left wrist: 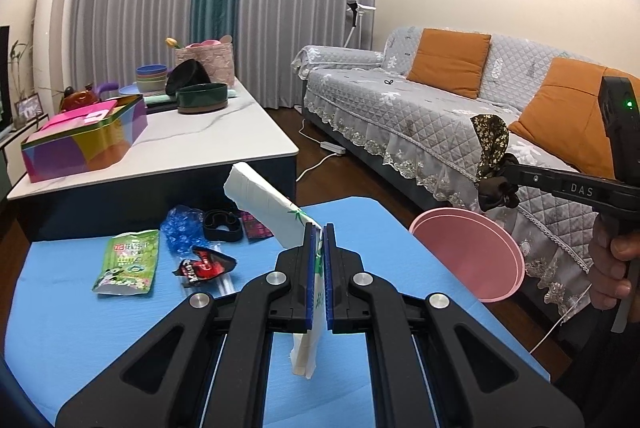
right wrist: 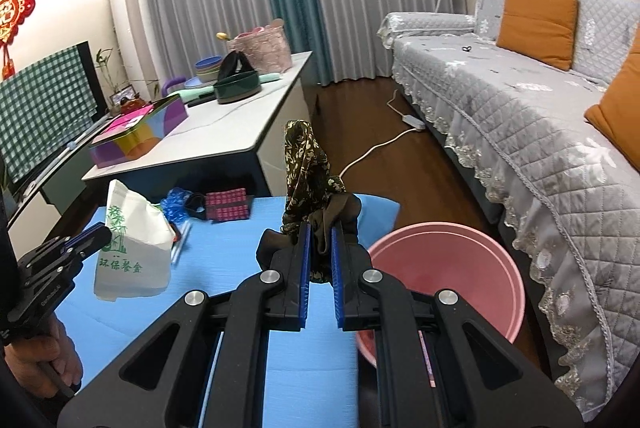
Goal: Collect trash
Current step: 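Carry the brown cloth and white bag over the pink bin with both grippers, then open both grippers to drop the cloth and white bag into the bin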
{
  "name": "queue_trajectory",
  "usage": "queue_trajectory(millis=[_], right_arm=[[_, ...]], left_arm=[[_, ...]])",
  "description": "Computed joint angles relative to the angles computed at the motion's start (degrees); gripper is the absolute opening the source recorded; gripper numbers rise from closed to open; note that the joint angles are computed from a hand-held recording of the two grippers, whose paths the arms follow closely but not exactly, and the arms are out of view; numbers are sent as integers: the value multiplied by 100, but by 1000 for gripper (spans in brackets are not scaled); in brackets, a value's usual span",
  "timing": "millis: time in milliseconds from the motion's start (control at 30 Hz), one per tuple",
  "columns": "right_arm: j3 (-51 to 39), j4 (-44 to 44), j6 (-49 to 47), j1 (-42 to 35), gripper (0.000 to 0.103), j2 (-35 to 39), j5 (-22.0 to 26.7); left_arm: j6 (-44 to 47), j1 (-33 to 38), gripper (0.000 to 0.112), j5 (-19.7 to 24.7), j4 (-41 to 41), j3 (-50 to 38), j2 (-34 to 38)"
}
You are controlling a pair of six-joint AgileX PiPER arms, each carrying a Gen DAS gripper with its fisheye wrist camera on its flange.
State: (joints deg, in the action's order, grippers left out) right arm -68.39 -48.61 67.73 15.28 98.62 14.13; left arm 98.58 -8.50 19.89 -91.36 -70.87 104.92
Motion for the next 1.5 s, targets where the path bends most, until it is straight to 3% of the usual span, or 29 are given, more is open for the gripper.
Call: queue_trajectory(millis=[500, 767, 1500], right_arm=[[575, -956, 963, -351, 10, -409, -42], [737, -1544, 1557, -673, 10, -564, 142], [765, -2313, 2153, -1506, 10, -196, 97]], left_arm=[[-166, -405, 4, 35, 139, -55, 47], [-788, -637, 4, 89, 696, -326, 157], [-4098, -1982, 4, 191, 3532, -2966, 1732]])
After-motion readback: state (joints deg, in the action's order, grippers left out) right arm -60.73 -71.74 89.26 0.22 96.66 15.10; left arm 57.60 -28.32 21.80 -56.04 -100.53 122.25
